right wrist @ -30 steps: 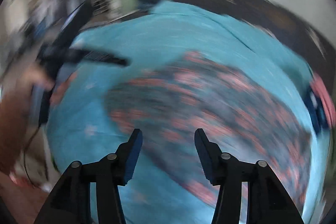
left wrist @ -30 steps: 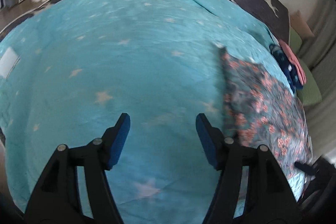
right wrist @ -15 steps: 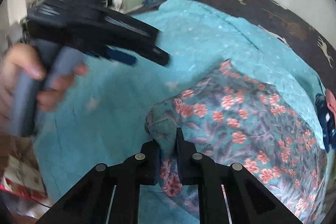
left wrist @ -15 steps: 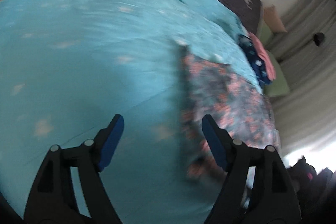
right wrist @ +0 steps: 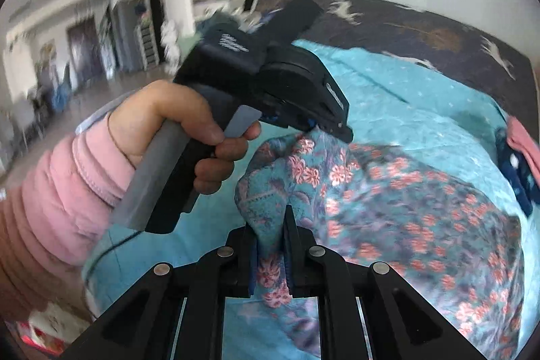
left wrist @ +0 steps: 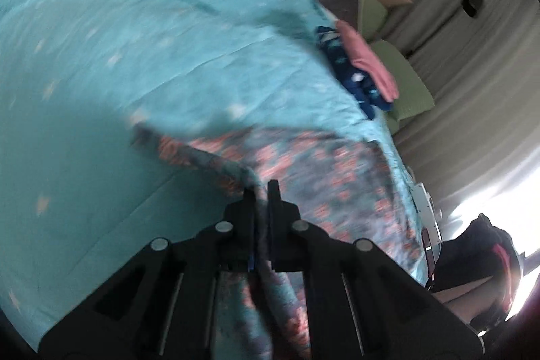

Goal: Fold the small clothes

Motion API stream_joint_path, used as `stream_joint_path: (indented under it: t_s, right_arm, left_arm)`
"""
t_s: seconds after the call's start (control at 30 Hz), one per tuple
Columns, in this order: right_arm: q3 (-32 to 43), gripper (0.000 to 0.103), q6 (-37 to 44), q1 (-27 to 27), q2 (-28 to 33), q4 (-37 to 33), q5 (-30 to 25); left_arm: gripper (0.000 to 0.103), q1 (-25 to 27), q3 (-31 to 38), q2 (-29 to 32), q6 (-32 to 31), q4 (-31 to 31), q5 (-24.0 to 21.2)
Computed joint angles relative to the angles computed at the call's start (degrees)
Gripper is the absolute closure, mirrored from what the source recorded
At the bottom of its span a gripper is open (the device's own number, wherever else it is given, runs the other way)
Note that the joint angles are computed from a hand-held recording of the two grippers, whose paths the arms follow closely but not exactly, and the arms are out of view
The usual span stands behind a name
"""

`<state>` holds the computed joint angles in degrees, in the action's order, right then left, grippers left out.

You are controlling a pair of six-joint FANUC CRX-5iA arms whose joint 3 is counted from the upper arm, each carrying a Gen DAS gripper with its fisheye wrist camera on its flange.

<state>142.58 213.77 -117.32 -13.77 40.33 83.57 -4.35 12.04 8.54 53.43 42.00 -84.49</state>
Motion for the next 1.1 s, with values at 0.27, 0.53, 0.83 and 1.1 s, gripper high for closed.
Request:
stream_joint_path:
  t_s: [0.27,0.53,0.83,1.1]
  right_arm:
    - [11.85,0.097,-22.72,9.81,14.35,14.27,9.15]
    - [25.04,0.098,-50.60,20.85,25.39,17.25,24.21]
    - [32.76,0.099,-62.03,22.76,29.81,11.18,23.34]
    - [36.92,0.085,-61.15,25.64,34.54,10.79,21.60]
  left_arm:
    - [0.096,-17.38,10.18,4.65,4.15,-2.61,1.25]
    - [0.096,-33.42,15.12,10.15,8.14,-12.56,0.80]
    - [0.092,-36.71,13.84,9.71,4.98,-13.25,0.88]
    - [0.039,-29.54,5.25,-1.43,-0.88,-11.16,7.85]
